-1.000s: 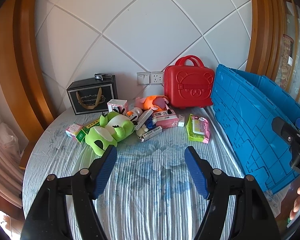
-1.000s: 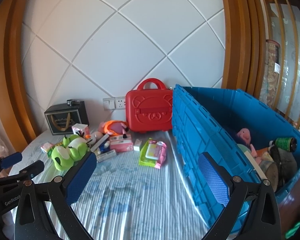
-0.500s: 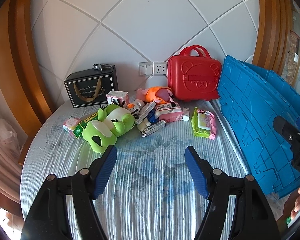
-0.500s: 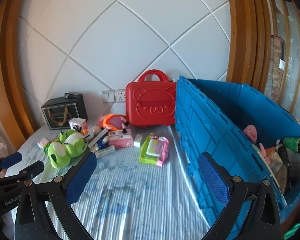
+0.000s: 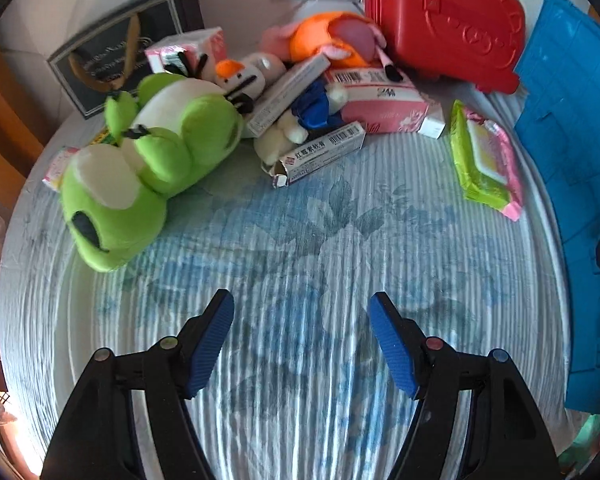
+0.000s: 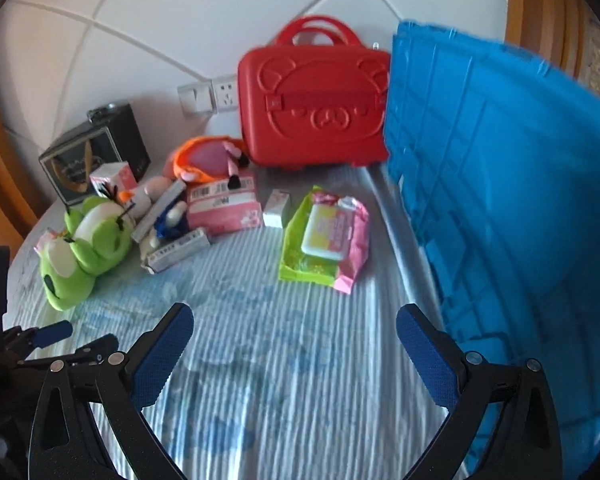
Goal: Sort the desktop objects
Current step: 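Grasp the ointment box with left tool while right tool grasps the WIPES pack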
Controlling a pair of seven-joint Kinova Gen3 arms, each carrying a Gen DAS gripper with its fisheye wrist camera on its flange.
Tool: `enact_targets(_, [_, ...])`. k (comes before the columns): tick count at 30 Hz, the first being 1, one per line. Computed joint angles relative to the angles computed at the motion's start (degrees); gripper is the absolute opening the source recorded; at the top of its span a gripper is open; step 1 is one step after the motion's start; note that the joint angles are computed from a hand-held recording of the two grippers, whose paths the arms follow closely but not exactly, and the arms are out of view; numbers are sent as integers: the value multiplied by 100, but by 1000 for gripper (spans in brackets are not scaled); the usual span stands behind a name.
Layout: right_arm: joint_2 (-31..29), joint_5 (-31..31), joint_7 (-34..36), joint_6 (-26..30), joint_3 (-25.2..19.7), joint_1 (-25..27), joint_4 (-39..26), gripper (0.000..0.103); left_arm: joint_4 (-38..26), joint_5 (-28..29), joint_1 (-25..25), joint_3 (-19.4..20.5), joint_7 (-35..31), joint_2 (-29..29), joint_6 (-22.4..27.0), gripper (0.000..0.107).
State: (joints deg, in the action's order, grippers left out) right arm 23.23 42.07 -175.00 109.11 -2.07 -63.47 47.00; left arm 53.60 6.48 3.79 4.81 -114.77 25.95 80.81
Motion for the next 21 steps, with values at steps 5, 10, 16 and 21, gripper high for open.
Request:
enact_targets(5, [-329,-926,-172,-1019,-217,1205,1327,103,-1081,-509,686,-8,376,1029,-54,70])
enact_targets(10, [-348,-1201,20,-1646,-145,1970,1983,103,-1595,-713,1022,-100,401,1563,-297,70])
enact_targets(16, [-296,-1386,57,-2114,-154,2336,2353,103,-155,-426,864,-21,259,1017,-1615,103])
enact_targets(21, [-409,-1361,-187,-2392,-178,2319,2658,103,687,181,306,289,61,719,-2232,103])
